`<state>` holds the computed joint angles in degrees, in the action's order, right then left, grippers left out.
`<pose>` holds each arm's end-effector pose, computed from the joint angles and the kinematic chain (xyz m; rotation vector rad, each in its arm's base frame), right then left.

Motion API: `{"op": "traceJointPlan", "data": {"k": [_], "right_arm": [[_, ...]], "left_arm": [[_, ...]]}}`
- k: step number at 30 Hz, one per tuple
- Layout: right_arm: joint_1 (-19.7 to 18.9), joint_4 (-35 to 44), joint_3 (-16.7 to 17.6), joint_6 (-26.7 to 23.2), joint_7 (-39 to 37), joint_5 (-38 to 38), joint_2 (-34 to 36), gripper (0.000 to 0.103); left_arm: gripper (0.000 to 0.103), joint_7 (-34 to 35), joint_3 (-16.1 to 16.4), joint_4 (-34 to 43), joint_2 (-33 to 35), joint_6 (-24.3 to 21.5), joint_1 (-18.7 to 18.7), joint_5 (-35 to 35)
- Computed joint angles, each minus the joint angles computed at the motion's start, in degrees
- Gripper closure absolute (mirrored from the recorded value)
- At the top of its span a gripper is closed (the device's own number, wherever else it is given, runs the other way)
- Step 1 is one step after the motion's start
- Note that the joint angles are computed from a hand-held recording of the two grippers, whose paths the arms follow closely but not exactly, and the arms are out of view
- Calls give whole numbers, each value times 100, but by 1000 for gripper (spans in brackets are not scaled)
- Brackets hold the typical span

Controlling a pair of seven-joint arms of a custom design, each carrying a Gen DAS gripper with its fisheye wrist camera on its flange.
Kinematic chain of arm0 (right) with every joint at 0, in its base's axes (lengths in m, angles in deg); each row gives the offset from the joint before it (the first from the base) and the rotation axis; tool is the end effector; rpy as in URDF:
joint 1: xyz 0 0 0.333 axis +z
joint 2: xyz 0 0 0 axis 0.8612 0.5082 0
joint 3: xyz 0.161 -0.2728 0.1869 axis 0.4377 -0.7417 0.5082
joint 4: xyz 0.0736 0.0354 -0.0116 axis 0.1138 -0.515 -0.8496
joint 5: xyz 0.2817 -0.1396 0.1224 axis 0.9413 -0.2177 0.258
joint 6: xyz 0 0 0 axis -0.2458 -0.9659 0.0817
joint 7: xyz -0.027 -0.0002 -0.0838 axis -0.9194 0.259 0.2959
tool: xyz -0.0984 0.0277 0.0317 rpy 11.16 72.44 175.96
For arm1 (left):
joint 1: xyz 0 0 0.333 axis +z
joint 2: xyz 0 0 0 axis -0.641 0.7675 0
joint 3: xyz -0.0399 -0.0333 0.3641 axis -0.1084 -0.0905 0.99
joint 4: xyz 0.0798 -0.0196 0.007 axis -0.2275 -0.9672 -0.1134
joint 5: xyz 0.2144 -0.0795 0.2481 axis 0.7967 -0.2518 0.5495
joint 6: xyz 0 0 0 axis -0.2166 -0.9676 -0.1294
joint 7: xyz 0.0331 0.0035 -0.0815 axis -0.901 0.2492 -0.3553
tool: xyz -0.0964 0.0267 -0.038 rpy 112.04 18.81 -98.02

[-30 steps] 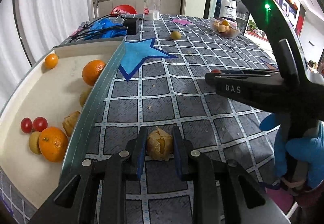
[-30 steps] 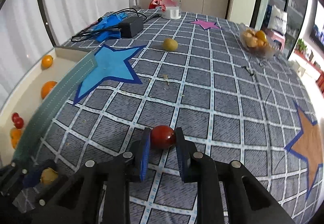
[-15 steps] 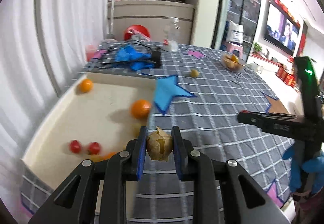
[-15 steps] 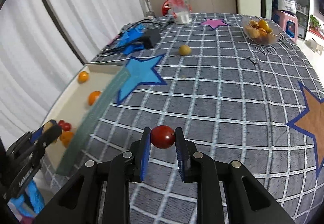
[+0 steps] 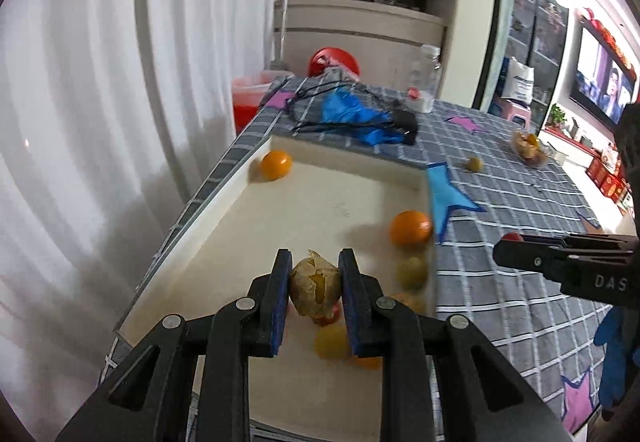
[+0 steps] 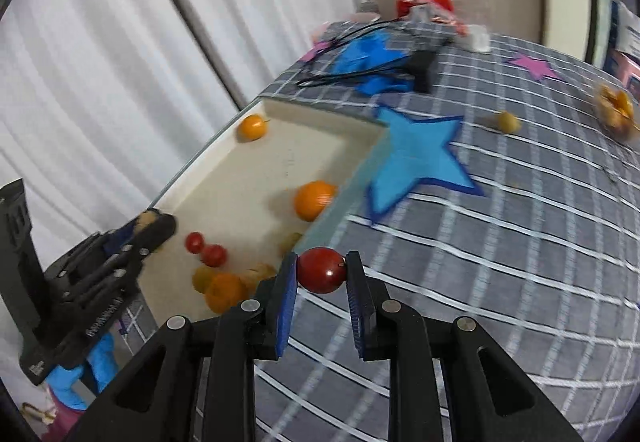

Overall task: Organize fruits
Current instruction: 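Carry the physalis and tomato over the white tray and open both grippers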

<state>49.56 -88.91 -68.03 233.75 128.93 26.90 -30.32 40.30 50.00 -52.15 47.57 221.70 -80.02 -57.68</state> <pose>0.5321 0.0913 0.3009 -1.7992 1.6955 -0.2354 0.5173 -0.3337 0.2947 -1.6509 1.8746 -0.8894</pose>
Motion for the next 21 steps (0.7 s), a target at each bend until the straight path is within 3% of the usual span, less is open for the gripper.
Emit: {"op": "traceJointPlan", "data": {"k": [4,9,16,19,20,21], "right_arm": [[3,407,315,-440,-79,-24,236,79],[-60,728,681,-871,-414,228,443,79],[213,1082,701,-1309,-940,735,669,79],[320,1165,683,-1463,-1192,905,721,78],[322,1172,707,-1510,-1261,971,720,73],[333,1187,728,-1584,-1312,1056,704,65]], "left_arm": [[77,-49,96,63,100,-174,37,-44],[77,-11,476,235,246,-437,-201,-221],[77,-193,1083,380,397,-880,-597,-192],[76,-359,1499,437,498,-1159,-903,-160],[71,-427,1643,435,524,-1240,-1013,-148],[56,-502,1776,432,547,-1318,-1111,-128]]}}
